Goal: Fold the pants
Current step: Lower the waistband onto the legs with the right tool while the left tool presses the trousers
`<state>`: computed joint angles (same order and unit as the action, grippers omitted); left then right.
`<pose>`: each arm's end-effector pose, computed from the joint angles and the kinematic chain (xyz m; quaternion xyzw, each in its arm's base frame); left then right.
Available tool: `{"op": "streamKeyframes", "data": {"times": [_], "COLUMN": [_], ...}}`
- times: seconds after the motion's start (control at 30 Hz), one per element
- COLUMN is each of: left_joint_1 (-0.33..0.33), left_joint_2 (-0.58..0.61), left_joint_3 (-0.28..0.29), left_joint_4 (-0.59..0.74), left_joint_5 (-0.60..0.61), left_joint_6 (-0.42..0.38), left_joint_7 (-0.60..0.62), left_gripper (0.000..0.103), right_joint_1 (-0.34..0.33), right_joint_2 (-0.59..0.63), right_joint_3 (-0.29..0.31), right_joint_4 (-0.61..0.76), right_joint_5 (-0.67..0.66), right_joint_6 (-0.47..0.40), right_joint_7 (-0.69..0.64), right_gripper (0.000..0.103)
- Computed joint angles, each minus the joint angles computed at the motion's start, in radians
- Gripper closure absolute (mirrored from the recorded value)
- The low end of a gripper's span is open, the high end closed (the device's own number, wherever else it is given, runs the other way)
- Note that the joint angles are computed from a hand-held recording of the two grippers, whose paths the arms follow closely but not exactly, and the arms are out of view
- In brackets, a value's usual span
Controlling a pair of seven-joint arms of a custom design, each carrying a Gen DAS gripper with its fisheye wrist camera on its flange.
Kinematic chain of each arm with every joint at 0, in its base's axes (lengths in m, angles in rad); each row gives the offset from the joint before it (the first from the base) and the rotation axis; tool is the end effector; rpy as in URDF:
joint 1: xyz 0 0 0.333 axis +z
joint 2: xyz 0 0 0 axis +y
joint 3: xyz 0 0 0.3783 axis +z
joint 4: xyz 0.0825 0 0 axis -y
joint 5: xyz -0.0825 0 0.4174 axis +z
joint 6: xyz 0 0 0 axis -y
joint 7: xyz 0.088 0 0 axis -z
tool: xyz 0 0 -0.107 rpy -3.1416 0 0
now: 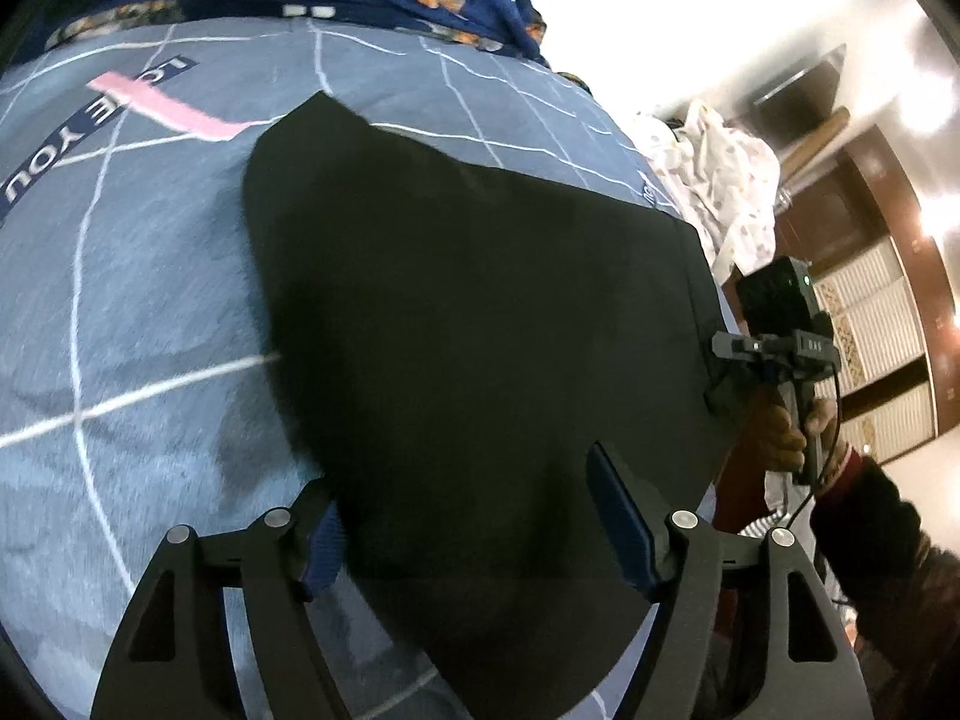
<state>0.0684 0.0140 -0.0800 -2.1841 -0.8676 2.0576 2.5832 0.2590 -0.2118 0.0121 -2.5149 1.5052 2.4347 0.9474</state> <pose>0.5569 -0.0471 0.4290 0.4583 -0.8113 0.3249 0.1617 0.4517 0.1283 0.4097 -0.5252 0.7036 0.2326 0.4184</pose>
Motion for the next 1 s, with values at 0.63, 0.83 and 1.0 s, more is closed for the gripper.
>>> {"op": "streamKeyframes", "data": {"times": [0.63,0.83,1.0], "left_joint_1": [-0.136,-0.151,-0.161], "left_joint_2": [-0.117,-0.121,-0.125], "left_joint_3": [-0.002,-0.003,-0.003], "left_joint_4": [-0.157,-0.164,-0.171], "left_joint_5": [0.098,0.112,0.124], "left_joint_6": [0.366,0.402,0.425], "left_joint_7": [0.069,0.045,0.028], "left_gripper": [0.044,0.044,0.044], "right_joint_1": [0.036,0.041,0.045], "right_joint_2": [0.025,0.036,0.034], "right_joint_3": [0.034,0.033,0.037], "right_joint_4": [0.018,0.028,0.022], "right_joint_5": [0.013,0.028,0.054], "right_joint_6": [0.097,0.11,0.127], "right_joint_7": [-0.099,-0.098,-0.132], "right_gripper": [0.071,0.07,0.07]}}
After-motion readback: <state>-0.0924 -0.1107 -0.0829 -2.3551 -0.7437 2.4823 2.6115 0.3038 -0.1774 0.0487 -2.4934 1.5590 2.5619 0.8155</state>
